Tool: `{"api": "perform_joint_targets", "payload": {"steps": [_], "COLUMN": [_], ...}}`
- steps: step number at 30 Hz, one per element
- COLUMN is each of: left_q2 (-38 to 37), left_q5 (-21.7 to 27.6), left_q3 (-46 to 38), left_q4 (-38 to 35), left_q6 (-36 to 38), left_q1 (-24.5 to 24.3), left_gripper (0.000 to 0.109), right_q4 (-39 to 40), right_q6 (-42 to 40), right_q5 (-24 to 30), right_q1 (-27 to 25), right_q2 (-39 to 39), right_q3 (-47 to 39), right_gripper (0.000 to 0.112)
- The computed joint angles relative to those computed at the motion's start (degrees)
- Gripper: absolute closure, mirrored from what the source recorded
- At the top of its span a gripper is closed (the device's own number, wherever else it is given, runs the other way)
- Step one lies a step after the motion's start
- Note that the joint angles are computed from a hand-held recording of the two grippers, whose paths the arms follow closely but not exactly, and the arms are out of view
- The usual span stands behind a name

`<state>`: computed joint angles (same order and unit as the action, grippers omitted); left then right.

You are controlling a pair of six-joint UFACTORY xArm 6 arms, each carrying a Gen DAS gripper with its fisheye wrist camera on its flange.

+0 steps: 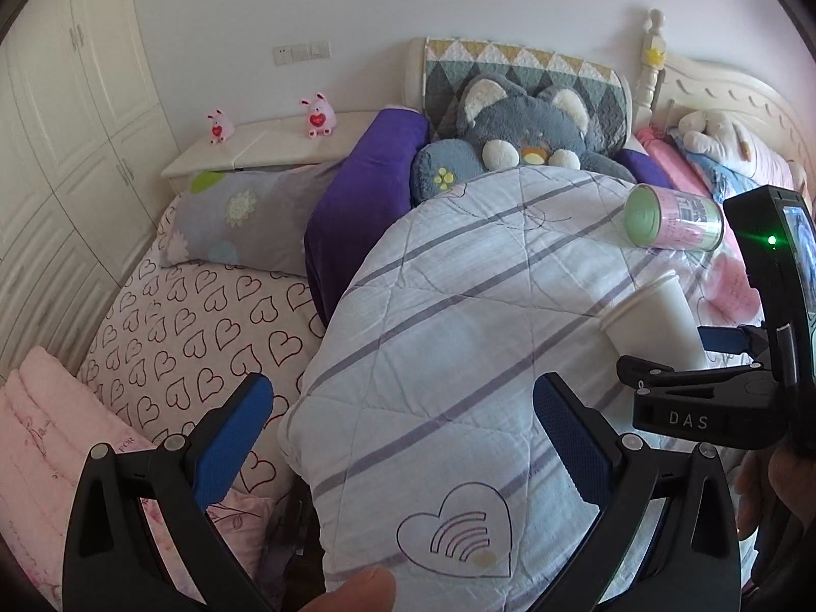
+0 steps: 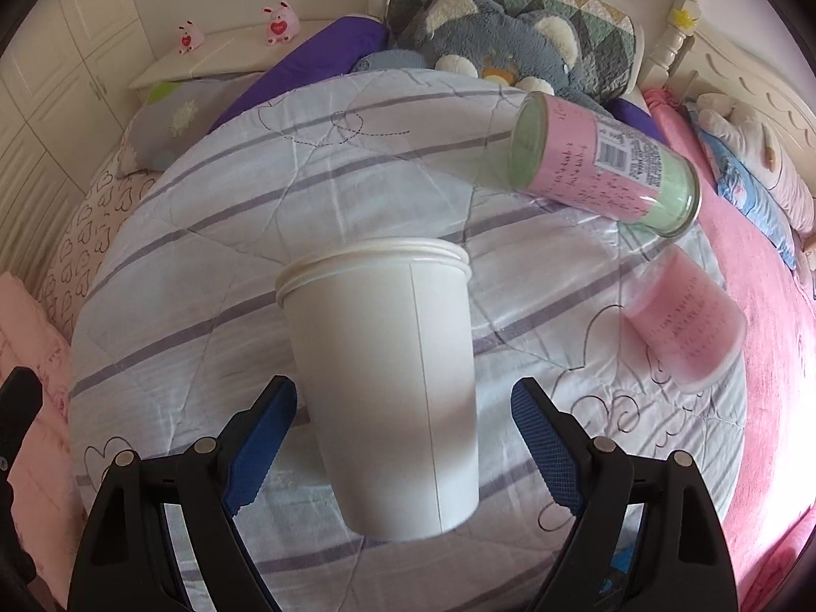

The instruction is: Flip cup upright

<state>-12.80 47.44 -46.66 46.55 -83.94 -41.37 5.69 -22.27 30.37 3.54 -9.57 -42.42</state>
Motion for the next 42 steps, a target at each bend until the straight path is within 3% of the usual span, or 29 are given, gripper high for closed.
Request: {"api": "perform_joint_targets", "payload": {"steps": [1,3,4,12,18,24,29,31,32,33,42], "left_q2": [0.12,0.83,1.16,3.47,4.59,3.84,2.65,2.72,2.72,2.79,0.87], "left_q5": [-0.36,-1.4,-1.81,-4.89,-5.63,-5.69,-5.58,-5.78,-5.71,-5.75,-2.87], "left_q3": [0.09,-0.16,-0.29,-1.2,-2.26,-1.48,0.42,0.57,0.58,0.5,-0.5], "left_q4": [0.0,-0.34,-0.48,-1.47,-0.98,-0.6,-1.3,-1.59,-1.68,-1.7,-0.81], "left_q6": [0.03,0.5,0.72,2.2,2.64,2.29,2.23,2.3,2.34,2.4,1.52], "left_q1": [0.31,1.23,1.58,4.53,7.77,10.24,11.82,12.07,11.97,11.85,8.07], "left_gripper": [0.006,0.006,0.006,0.006,0.006,0.006,0.006,0.006,0.006,0.006,0.006], "right_q4": [-0.61,-1.23,-1.3,1.6,4.4,10.33,11.75,11.95,12.73,13.32,19.03], "right_q6": [0.41,0.76,0.88,-0.17,0.11,-0.36,0.36,0.66,-0.12,-0.73,-4.9], "right_q5": [-0.11,0.27,0.31,0.34,1.71,7.5,8.68,8.42,9.29,10.12,5.89], "right_q1": [0.11,0.26,0.4,0.66,2.78,6.16,8.19,8.42,8.38,8.32,5.44], "right_q2": [0.26,1.05,1.63,3.02,7.64,15.2,18.39,18.96,19.13,18.95,7.77], "right_q3": [-0.05,-0.56,-0.92,-2.67,-9.74,-19.5,-21.35,-21.31,-21.48,-21.31,-12.84], "right_gripper": [0.026,0.045,0.048,0.049,0.049,0.049,0.049,0.047,0.038,0.026,0.026]}}
